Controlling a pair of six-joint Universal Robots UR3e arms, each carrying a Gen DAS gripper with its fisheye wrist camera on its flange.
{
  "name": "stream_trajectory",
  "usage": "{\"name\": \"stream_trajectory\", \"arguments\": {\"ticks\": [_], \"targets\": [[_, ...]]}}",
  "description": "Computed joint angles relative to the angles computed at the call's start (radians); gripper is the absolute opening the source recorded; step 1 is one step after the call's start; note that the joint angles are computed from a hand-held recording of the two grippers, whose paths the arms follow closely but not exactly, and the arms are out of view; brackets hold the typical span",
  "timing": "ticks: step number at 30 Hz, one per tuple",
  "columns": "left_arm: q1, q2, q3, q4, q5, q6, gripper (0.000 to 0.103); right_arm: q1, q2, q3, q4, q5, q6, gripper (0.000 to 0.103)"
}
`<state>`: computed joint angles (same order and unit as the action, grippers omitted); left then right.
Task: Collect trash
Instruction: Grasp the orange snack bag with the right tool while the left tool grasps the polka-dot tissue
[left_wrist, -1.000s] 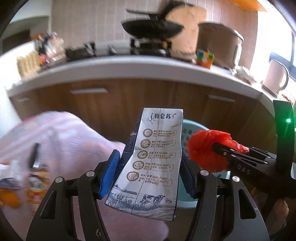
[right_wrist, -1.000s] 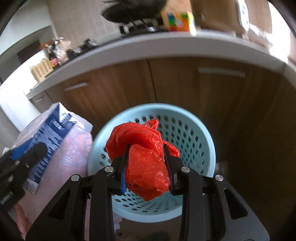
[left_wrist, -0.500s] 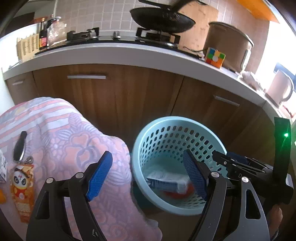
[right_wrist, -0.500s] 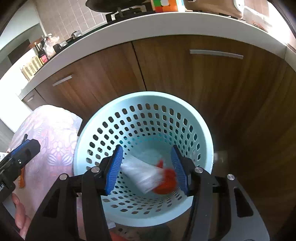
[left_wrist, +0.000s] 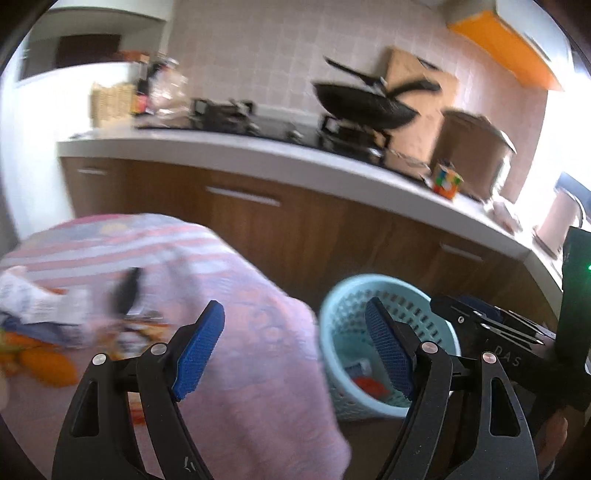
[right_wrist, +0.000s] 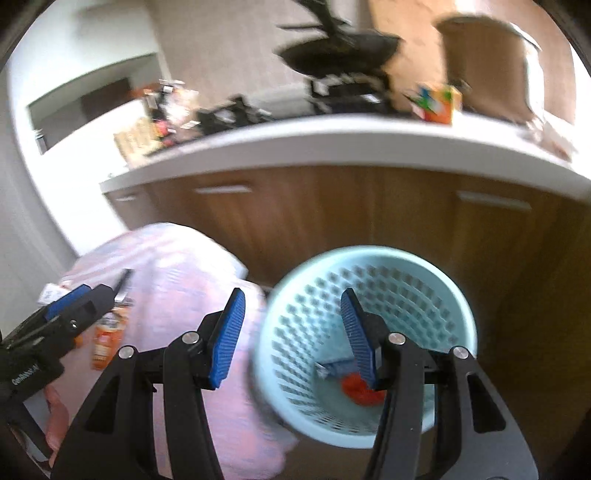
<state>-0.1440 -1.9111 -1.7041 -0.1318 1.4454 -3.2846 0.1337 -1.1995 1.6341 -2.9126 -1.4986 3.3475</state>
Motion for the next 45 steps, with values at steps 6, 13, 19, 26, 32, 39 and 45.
{"name": "stream_trajectory", "arguments": {"ticks": [6, 13, 19, 26, 32, 39, 45], "targets": [[0.176, 0.301, -0.331, 0.072, 0.044, -0.009, 0.076, 0.17, 0.127, -0.2, -0.005, 0.003, -0.008, 0.049], [0.57, 0.721, -0.62, -0.051, -0.053, 0.073, 0.077, 0.338, 0.334, -0.516, 0.091, -0.003, -0.03, 0.049], [1.07, 1.016, -0.744, -0.33, -0.34, 0.229, 0.079, 0.43, 0.497, -0.699, 0.11, -0.033, -0.038, 0.049], [1.28, 0.964, -0.763, -0.457, -0.528, 0.371, 0.078, 0.464, 0.646, -0.853, 0.15, -0.035, -0.029, 0.049], [1.116, 0.673, -0.703, -0.249, -0.426, 0.291, 0.085, 0.448, 0.661, -0.872, 0.172, -0.008, -0.008, 0.049], [1.142, 0.528, -0.664, -0.191, -0.456, 0.273, 0.08, 0.461, 0.676, -0.901, 0.185, -0.031, -0.025, 0.049], [1.317, 0.588, -0.71, -0.357, -0.635, 0.413, 0.074, 0.461, 0.685, -0.918, 0.194, -0.032, -0.019, 0.049]]}}
